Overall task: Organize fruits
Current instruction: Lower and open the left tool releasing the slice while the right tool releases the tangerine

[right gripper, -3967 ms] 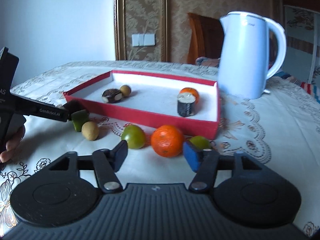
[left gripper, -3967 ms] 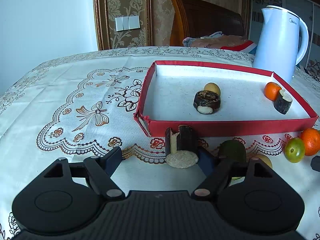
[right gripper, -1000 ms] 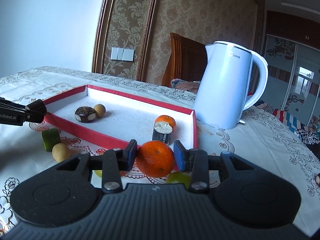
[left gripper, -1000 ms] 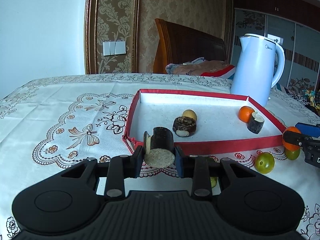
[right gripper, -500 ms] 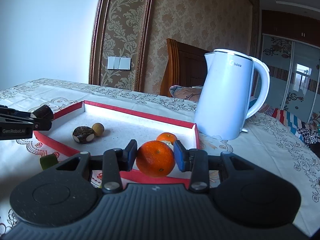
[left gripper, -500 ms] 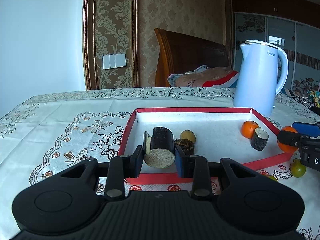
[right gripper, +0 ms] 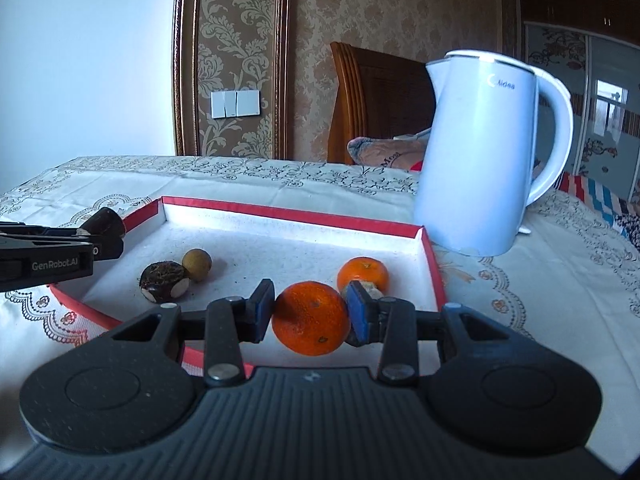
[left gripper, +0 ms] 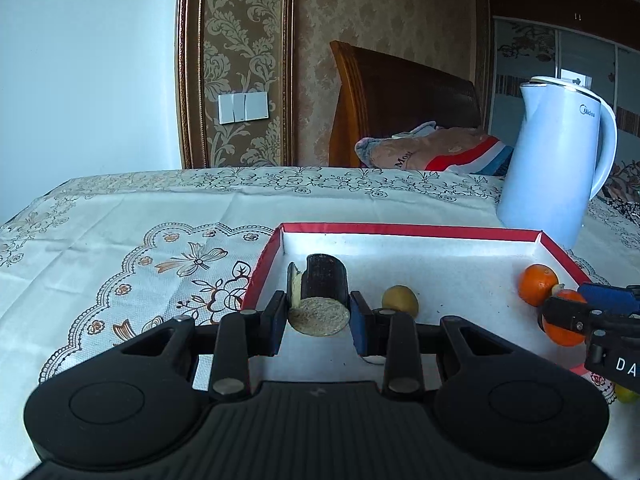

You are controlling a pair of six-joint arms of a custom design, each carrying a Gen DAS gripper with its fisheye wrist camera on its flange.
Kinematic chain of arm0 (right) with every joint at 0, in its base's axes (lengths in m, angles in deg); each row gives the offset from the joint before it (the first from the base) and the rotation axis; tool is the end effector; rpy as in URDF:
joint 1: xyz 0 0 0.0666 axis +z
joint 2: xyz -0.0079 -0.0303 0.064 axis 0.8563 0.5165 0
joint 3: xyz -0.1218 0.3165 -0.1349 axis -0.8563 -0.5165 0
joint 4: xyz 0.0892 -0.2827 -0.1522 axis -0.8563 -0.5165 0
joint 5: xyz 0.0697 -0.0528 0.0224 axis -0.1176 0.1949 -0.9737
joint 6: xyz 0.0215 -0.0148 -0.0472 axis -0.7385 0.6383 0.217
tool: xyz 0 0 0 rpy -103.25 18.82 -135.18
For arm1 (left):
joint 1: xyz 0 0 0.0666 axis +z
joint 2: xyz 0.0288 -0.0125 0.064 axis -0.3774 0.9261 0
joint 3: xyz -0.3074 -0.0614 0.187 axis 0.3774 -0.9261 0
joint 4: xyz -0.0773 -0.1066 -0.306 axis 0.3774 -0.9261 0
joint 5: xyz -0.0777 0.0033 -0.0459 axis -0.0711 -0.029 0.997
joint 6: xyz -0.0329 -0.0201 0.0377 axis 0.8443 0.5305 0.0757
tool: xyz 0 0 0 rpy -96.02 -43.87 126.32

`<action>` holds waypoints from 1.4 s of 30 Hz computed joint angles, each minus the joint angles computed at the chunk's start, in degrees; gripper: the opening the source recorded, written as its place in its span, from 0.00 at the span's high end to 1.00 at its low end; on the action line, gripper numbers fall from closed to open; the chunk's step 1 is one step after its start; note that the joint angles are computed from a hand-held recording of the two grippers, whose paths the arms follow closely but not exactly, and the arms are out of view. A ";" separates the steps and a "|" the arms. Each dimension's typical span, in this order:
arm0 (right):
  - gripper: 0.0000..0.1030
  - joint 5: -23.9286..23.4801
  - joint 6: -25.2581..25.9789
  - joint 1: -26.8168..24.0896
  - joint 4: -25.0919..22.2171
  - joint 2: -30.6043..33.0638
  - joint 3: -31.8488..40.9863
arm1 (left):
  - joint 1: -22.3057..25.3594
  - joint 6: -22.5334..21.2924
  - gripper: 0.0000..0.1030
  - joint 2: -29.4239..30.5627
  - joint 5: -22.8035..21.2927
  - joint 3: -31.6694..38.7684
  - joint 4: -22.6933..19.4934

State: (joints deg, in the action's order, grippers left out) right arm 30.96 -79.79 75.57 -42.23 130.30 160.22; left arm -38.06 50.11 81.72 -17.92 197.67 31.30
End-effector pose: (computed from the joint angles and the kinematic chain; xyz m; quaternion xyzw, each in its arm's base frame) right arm 0.5376 0.1519 0.4374 -0.0234 0.8418 0.0034 0.5392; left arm 0.5618 -0.1553 0.4435 0.0465 0.8561 -0.0335 0.5136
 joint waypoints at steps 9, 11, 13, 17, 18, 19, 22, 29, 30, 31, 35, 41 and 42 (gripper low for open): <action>0.64 1.12 -0.17 0.26 -4.92 6.85 10.13 | -0.59 -0.71 0.69 4.85 -2.21 6.87 -3.07; 0.64 1.25 -0.34 0.18 -6.51 8.65 12.86 | -0.59 -0.55 0.69 5.92 -2.23 8.59 -4.06; 0.64 1.48 -0.57 0.06 -7.95 10.34 15.37 | -0.62 -0.55 0.69 7.08 -2.65 10.36 -4.90; 0.64 1.58 -0.72 -0.13 -11.74 13.98 20.87 | -0.75 -0.64 0.69 9.10 -3.24 13.36 -6.57; 0.64 1.45 -0.80 -0.22 -12.86 14.92 22.32 | -0.69 -0.54 0.69 9.55 -3.19 14.05 -6.98; 0.64 1.66 -0.69 -0.19 -13.13 15.53 23.10 | -0.69 -0.44 0.69 10.01 -3.27 14.80 -7.41; 0.64 2.70 -0.23 0.05 -14.20 17.27 25.94 | -0.78 -0.62 0.69 11.37 -3.94 16.83 -8.45; 0.64 2.66 2.18 0.30 -16.52 19.60 30.24 | -0.40 0.58 0.69 15.36 -3.34 23.59 -14.63; 0.63 2.58 2.20 0.29 -16.94 19.68 30.56 | -0.40 0.36 0.69 15.43 -3.45 23.64 -14.83; 0.63 2.52 2.07 0.27 -17.13 19.69 30.65 | -0.38 0.43 0.69 15.47 -3.39 23.74 -15.04; 0.62 1.31 1.64 0.08 -18.62 19.91 31.30 | -0.40 0.65 0.69 15.16 -3.68 23.17 -14.77; 0.40 2.00 1.79 0.08 -16.23 18.50 28.77 | -0.44 0.41 0.69 14.87 -3.97 22.73 -14.63; 0.37 2.12 1.87 0.13 -15.90 18.30 28.38 | -0.47 0.34 0.69 14.81 -4.05 22.62 -14.54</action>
State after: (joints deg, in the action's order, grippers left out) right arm 33.07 -77.92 75.70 -58.12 148.60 188.60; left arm -38.53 50.45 96.53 -21.97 220.29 16.76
